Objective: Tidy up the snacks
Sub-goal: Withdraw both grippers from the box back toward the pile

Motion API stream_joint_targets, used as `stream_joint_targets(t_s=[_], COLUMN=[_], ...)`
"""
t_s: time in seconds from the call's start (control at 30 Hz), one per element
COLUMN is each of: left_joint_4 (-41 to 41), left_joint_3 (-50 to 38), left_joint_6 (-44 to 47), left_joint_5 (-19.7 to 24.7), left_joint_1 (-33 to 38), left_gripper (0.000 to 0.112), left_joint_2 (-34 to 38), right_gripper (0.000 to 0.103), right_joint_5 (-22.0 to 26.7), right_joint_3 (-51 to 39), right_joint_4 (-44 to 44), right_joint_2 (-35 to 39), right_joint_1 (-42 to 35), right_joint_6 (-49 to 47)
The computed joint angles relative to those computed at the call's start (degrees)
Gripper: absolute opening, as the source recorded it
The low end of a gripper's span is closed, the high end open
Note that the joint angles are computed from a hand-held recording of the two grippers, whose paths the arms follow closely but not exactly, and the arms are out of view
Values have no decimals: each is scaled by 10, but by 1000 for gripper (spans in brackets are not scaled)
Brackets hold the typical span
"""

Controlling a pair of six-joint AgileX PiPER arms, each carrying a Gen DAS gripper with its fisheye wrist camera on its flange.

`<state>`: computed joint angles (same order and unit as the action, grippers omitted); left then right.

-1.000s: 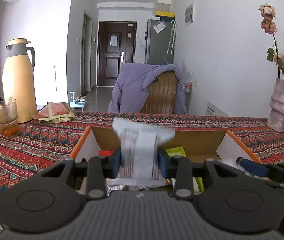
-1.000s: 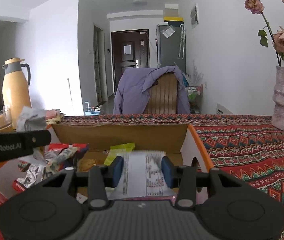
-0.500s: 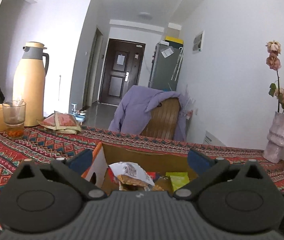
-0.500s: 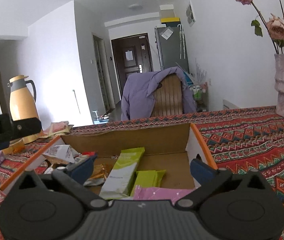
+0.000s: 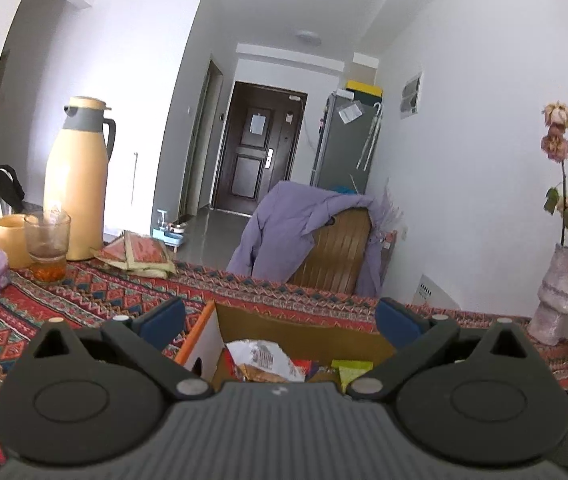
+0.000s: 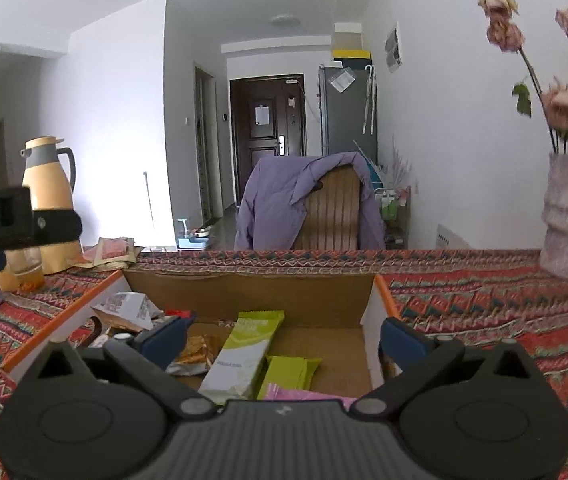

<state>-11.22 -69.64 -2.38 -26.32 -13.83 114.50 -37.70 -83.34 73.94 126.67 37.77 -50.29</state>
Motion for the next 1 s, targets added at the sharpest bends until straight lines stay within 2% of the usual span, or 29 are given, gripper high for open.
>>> stream_joint_targets(t_s=[0.2, 0.47, 0.57, 0.63, 0.8, 1.0], left_joint_4=[10, 136, 193, 212, 241, 243], left_joint_3=[45, 127, 157, 183, 241, 267], left_joint_6=[7, -83, -125, -128, -126, -118], left_joint_5=[5, 2, 5, -6, -53, -112], left_joint_1=[4, 39, 57, 66, 83, 86], left_gripper=[103, 103, 103, 103, 103, 103], left_joint_2=[-45, -89, -97, -101, -101, -61], right_gripper=[103, 103, 103, 103, 103, 103], right_joint_5=[-27, -60, -32, -15, -31, -41], right_joint_3=[28, 115, 160, 194, 242, 279], right_joint_4=[43, 44, 39, 16, 12, -1], right_joint_2=[-40, -97, -121, -135, -142, -139], right_joint_1=[26, 55, 54, 53, 73, 94], right_joint_6=[-59, -40, -1, 51, 99, 156])
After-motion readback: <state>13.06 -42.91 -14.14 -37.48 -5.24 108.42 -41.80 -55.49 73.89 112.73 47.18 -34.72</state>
